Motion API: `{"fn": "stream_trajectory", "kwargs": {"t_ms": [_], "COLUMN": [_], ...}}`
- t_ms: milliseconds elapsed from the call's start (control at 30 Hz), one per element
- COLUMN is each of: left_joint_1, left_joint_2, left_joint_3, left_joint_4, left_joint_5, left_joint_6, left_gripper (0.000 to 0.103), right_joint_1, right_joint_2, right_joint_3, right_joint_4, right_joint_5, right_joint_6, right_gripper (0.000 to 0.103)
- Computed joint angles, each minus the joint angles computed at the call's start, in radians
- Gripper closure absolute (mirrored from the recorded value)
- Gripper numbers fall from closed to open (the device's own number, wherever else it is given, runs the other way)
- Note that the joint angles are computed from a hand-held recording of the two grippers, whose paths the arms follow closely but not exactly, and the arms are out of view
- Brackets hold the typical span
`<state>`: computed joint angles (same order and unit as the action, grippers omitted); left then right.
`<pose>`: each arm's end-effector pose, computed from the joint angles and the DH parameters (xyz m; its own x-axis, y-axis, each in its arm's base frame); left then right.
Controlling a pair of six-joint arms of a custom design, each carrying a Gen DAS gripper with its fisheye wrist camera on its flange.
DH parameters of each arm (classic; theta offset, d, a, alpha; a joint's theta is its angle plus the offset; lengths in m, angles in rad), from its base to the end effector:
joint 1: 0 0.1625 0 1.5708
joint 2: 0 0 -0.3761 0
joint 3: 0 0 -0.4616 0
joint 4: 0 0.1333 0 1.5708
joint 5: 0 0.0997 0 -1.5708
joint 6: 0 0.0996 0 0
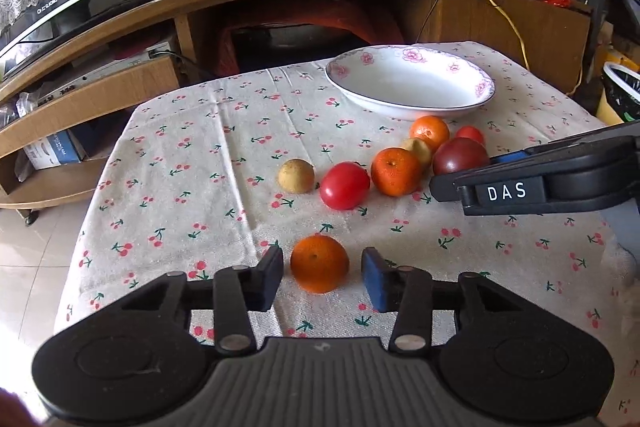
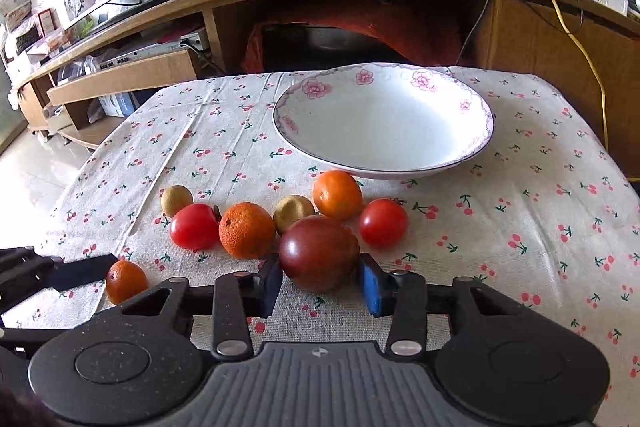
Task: Organize fruits
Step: 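Close the left tool on the tangerine while the right tool grasps the dark red tomato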
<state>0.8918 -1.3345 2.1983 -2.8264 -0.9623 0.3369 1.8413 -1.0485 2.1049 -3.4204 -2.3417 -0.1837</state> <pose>-0.1730 -0.5173 0.1397 -0.5401 0.5638 -0.6248 0.8042 0.5646 -0.1857 0.2047 -0.4990 0.1075 -0.7758 0.1585 0.6108 -0.3348 0.7171 -0.6113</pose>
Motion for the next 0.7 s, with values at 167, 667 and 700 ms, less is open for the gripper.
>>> {"fn": "stream_trajectory", "kwargs": {"t_ms": [167,667,700], "left_joint_1": [0.002,0.007,0.006], "left_joint_2": [-0.004,-0.005,-0.004], "left_joint_3": [-0.008,-0.013,-0.012], "left_joint_4": [0.03,0.039,0.035], "left_joint_5": [-0.019,-0.03,-0.028], "left_joint_6": [-0.009,-0.007,0.0], "left_gripper": [0.06,0.065,0.065], "right_joint_1": [0.004,0.018,0.018], "right_joint_2": [-0.012,-0.043,-0.039], "right_joint_3": [0.006,0.038,0.036], "right_joint_4": [0.024,0.06,0.049], "right_joint_5": [0.004,0.014,0.016], "right_joint_6": [0.028,0.023,0.016], "right_gripper": [0.069,0.069,0.069]}}
